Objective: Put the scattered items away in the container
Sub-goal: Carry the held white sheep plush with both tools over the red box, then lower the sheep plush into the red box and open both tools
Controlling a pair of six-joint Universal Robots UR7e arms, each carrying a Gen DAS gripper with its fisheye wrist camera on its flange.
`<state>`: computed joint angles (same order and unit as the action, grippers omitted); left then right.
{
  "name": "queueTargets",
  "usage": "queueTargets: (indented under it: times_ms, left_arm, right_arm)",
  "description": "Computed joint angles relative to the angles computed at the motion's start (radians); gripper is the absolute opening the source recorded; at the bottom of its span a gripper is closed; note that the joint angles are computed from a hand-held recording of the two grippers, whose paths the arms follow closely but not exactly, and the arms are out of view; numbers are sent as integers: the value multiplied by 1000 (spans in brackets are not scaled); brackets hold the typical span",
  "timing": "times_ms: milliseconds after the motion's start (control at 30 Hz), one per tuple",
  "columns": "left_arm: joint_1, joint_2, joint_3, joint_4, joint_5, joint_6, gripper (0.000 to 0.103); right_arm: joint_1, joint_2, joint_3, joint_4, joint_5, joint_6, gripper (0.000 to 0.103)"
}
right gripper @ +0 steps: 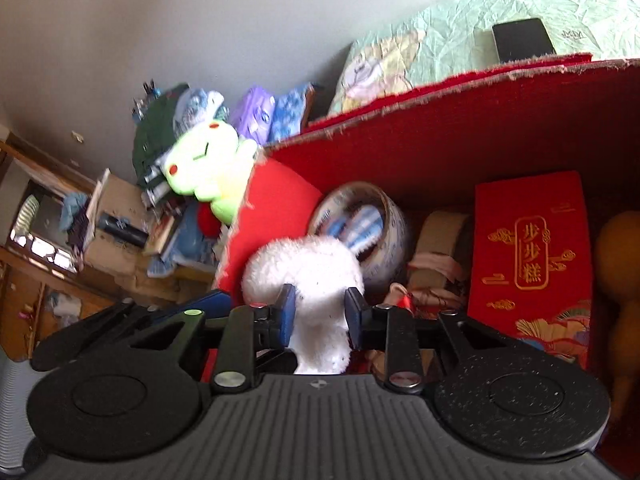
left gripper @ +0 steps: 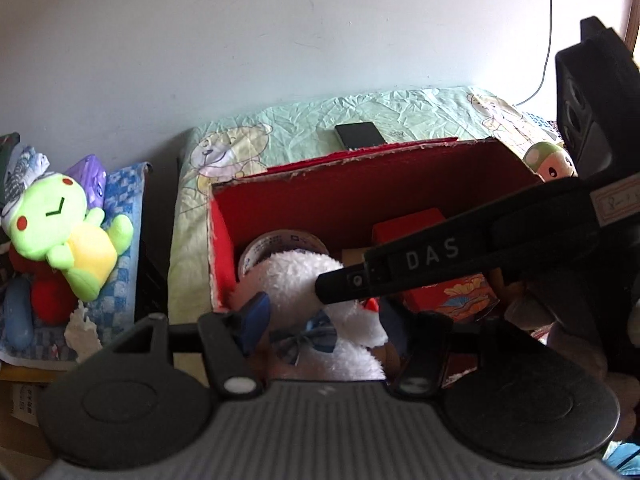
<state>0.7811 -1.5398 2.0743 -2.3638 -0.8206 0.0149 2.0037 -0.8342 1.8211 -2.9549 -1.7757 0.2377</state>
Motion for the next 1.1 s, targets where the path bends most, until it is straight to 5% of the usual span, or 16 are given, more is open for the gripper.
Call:
queueTargets:
  times_ms: [200,300,633,700,767,900,1100]
  left_arm:
    - [-3,-60,16,38,-100,-24,62]
    - [10,-45,15,56,-137,-32,62]
    - [39,-15,5,75,-91,-84,64]
    - [40,-14,6,76,-83,-96,65]
    - [35,-13,5,76,-86,-113,66]
    - [22,-17,6,81,-80,-148,69]
    - [-3,-11,-3,118,-43,-212,69]
  right_arm:
    - [-7,-17,-9,73,-14,23,45]
    - [-10,-4,-21,84,4,13,41]
    - [-8,6,-30,97,35,-29,42]
    - [-3,-9,-17,84,26,-44,52]
    - [6,-29,7,47,-6,-48,60]
    - [26,-51,34,-3,-82,-55,55]
    - [65,-57,34,22,-314,-15,52]
